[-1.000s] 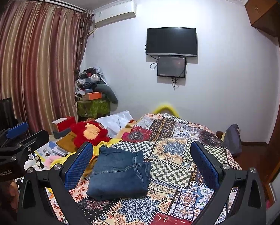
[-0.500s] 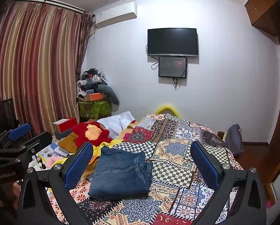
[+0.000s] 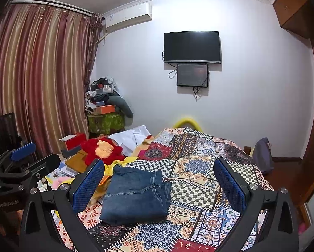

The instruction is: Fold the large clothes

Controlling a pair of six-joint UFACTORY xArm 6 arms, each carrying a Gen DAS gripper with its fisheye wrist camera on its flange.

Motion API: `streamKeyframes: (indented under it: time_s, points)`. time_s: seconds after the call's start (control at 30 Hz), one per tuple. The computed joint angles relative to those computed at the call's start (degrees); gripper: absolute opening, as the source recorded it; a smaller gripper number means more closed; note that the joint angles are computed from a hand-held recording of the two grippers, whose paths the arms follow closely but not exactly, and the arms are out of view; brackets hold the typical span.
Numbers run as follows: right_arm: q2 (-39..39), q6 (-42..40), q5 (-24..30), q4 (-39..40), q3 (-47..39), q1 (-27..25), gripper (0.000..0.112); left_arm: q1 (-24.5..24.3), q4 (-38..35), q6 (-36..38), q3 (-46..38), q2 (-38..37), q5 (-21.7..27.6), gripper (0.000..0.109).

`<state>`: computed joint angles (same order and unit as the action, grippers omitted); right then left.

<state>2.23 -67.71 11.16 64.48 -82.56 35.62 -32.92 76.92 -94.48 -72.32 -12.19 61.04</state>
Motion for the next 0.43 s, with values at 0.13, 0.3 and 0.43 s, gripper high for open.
streamKeyframes:
  time_s: [0.13, 0.3, 0.43]
  points:
    - [0.1, 0.1, -0.2, -0.1, -0.1, 0.0, 0.103, 0.3, -0.5, 0.1, 0.0, -0.1, 0.0, 0.103]
    - [0.0, 1.5, -0.7, -1.4, 0.1, 0.3, 0.103, 0.6, -0.6, 0.1, -0.1, -0.1, -0.2, 0.103]
    - [-0.1, 3.1, -1.1, -2.6, 0.3, 0.7, 0.103, 0.9, -0.7, 0.1, 0.0, -0.2, -0.8, 0.103]
